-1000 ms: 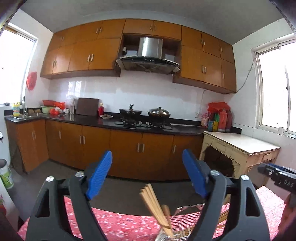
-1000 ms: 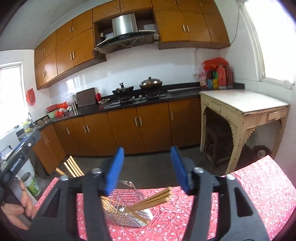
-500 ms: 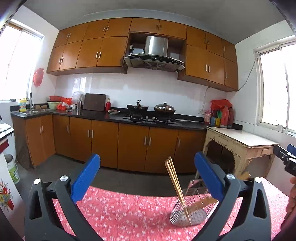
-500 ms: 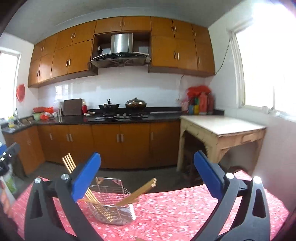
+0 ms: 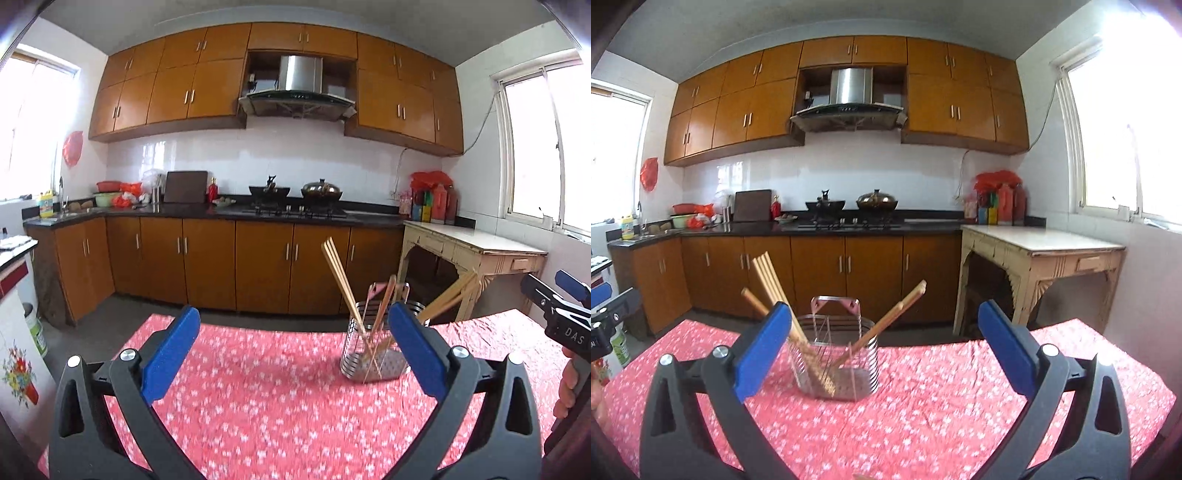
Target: Organize utensils
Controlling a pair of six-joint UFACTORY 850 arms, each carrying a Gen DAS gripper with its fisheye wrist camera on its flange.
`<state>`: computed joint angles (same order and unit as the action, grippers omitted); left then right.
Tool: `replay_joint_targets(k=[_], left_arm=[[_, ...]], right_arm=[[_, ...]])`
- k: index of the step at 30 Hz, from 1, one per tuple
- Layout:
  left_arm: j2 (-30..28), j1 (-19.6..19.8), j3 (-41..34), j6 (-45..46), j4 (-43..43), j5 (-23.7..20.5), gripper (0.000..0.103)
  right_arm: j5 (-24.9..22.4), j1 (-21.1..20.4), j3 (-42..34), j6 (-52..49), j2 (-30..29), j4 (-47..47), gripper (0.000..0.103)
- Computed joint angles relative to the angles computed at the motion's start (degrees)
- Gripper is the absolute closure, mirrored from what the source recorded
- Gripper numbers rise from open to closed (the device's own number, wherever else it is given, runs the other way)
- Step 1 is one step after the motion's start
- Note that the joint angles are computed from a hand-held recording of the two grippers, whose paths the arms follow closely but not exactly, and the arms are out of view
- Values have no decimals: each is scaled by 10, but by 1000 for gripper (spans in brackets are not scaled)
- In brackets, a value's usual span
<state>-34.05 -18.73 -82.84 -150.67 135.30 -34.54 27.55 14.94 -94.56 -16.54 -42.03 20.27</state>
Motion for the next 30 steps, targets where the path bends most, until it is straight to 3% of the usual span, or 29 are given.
replay_joint_targets(k=[6,12,20,30], left_arm=[[14,-2,36,-30,1,-1,2],[27,-18,68,-11,7,-26,2],[52,-42,124,-35,56,-76,2],[59,-55,157,-72,62,-108,2]], right_arm=[[11,1,34,25,12,-22,4],[38,-4,102,129,46,-101,4],[104,2,189,113,85,-96,4],[161,6,238,111,100,-109,4]])
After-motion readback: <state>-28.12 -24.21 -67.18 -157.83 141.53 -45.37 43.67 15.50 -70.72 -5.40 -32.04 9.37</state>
